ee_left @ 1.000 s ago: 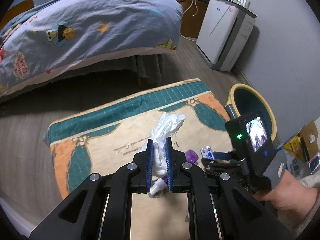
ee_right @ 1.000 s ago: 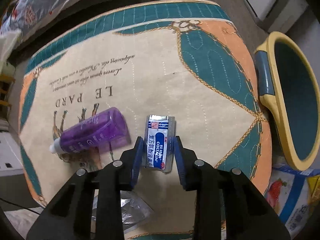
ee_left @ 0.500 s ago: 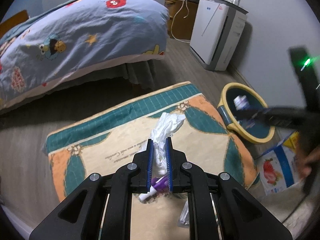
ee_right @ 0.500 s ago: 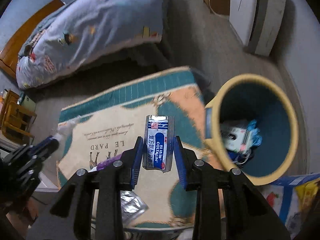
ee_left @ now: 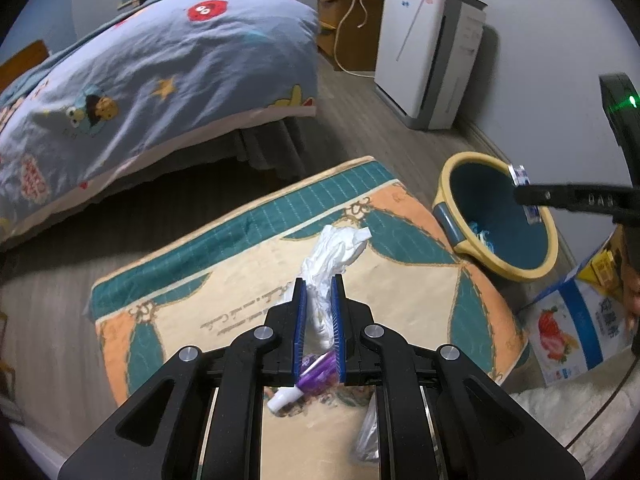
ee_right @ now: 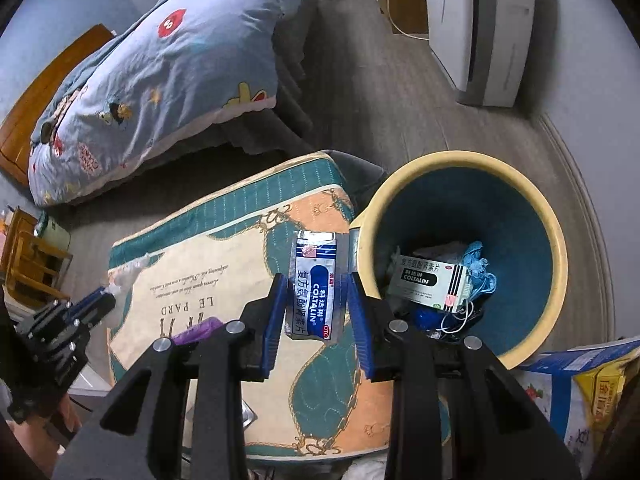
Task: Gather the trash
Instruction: 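Lift the tissue and small medicine box toward the bin with both tools, then hold both tools over the bin and open them to drop tissue and box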
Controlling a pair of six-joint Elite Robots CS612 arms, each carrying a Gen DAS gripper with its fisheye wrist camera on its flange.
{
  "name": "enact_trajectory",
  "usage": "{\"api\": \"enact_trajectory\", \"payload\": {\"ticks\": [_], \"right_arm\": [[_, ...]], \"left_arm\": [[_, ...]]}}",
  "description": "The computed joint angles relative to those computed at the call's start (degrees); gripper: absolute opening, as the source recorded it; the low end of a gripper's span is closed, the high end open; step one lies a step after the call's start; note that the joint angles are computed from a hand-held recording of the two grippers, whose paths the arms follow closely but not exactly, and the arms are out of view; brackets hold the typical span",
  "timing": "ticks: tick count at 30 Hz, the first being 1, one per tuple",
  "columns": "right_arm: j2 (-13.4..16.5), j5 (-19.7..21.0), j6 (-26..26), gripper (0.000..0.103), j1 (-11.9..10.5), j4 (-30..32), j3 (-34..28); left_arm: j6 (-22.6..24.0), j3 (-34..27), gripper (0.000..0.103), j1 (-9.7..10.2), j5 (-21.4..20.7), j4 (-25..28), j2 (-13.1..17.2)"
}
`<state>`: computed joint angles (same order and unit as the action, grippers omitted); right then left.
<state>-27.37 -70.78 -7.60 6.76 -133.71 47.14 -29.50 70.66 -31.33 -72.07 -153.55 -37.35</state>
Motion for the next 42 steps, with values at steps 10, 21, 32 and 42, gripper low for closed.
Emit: {"api": "enact_trajectory", "payload": {"ticks": [10, 21, 32, 42], "right_arm": [[1.78, -0.04, 0.88, 0.031, -0.85, 2.12, -2.91], [3.07, -1.22, 2.83, 0.031, -1.74, 2.65, -4.84], [4.79, -2.27, 10.41, 0.031, -3.33, 4.58, -7.02], [4.26, -4.44, 21.66, 0.031, -5.76, -2.17, -4.42]], "left_arm": [[3.42, -3.06, 0.013, -0.98, -0.11, 3.61, 2.04], [2.26, -5.67, 0.013, -2.07, -2.07, 3.23, 3.65], [3.42, -14.61, 0.013, -2.80, -4.72, 7.13, 7.78], [8.76, -24.99, 0.013, -3.42, -7.57, 11.07, 12.46]]}}
